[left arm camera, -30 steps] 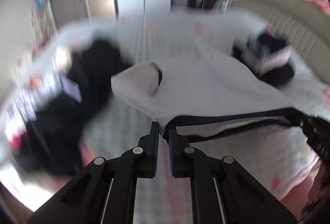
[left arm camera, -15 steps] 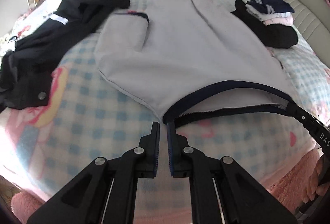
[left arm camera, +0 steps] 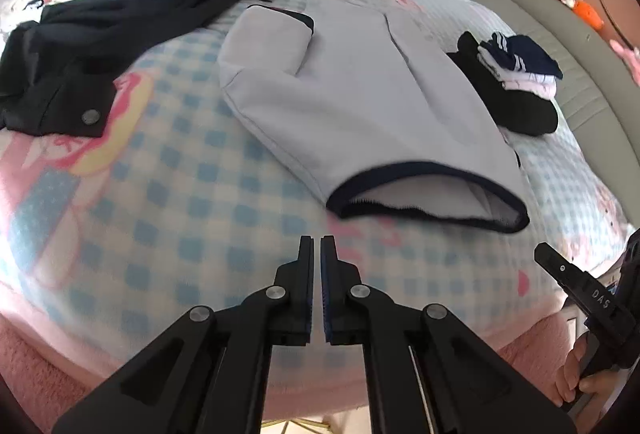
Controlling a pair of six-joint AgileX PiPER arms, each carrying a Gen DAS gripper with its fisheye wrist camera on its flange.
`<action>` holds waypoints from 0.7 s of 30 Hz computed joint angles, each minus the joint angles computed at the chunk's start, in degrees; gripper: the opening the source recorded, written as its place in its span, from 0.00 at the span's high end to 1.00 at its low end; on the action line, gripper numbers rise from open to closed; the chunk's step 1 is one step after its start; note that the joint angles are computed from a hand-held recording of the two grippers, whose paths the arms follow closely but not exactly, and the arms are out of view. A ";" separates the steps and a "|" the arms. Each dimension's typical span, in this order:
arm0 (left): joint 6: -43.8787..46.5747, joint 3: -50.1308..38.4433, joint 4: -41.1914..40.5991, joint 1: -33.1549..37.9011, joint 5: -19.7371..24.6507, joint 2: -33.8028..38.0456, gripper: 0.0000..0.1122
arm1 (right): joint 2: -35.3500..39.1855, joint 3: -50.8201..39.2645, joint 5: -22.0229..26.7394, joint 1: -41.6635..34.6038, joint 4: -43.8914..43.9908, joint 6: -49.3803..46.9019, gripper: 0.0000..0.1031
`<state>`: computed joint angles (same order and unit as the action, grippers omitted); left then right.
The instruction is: Fold clothes
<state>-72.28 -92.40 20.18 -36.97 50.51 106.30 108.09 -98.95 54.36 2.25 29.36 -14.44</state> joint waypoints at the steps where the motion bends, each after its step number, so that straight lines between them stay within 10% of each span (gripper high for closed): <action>1: 0.49 -0.83 -0.60 0.59 -0.68 0.48 0.95 | 1.39 -2.31 1.47 -0.50 0.59 0.66 0.87; 5: 1.54 -2.07 -6.67 4.05 -5.92 2.69 0.59 | 5.32 -9.93 5.03 -1.01 3.44 2.20 0.64; 10: -1.20 6.21 -15.50 9.10 -20.73 1.47 0.58 | 8.71 -13.75 7.53 -2.13 6.62 6.45 0.57; 21: 7.21 0.22 -25.41 12.70 -22.47 8.39 0.59 | 21.59 -25.06 14.94 -6.76 14.96 16.94 0.47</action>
